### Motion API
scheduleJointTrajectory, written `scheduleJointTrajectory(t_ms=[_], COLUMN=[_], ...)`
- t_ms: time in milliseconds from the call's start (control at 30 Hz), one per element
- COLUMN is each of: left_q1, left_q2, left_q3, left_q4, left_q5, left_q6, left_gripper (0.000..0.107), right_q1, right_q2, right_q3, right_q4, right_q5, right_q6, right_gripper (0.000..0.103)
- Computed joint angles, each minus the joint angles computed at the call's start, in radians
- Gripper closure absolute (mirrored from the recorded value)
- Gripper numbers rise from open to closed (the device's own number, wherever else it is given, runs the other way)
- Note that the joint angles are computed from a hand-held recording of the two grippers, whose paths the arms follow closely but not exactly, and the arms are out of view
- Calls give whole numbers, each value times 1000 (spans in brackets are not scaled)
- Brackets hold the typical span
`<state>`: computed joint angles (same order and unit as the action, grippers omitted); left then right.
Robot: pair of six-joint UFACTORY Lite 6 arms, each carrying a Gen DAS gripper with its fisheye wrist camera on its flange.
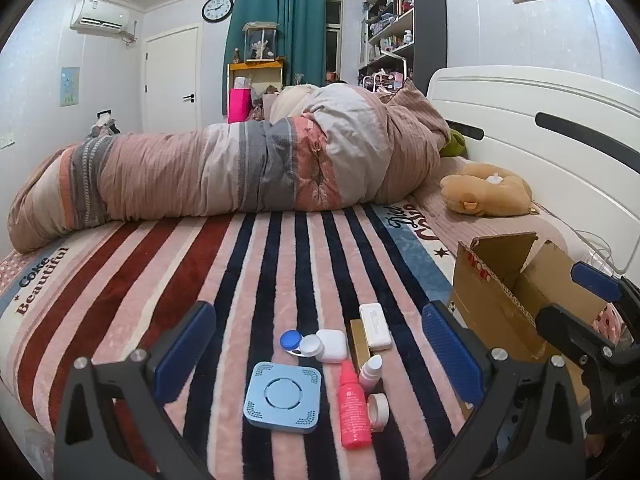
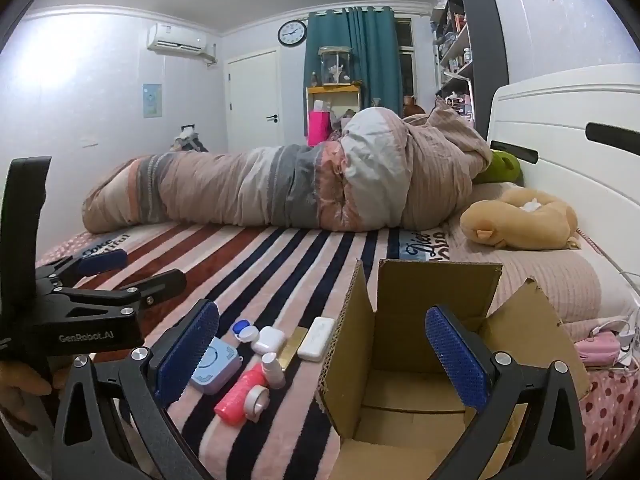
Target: Organize rigid objects
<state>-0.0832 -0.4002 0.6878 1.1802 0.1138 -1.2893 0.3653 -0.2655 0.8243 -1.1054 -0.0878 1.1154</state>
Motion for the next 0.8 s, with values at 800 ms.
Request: scheduleJointTrajectory(t_ms=[800], left_q1=[23], left_q2=[-20], left_q3=[-24], left_q4=[30], left_q5=[-19], left_q6=[-25], left_gripper=[5], right_q1=[-19], right_q2=[-21], right_q3=[-24], right_q4=[-111], right_q5=[-28], right_q6=[132], right_gripper=[0])
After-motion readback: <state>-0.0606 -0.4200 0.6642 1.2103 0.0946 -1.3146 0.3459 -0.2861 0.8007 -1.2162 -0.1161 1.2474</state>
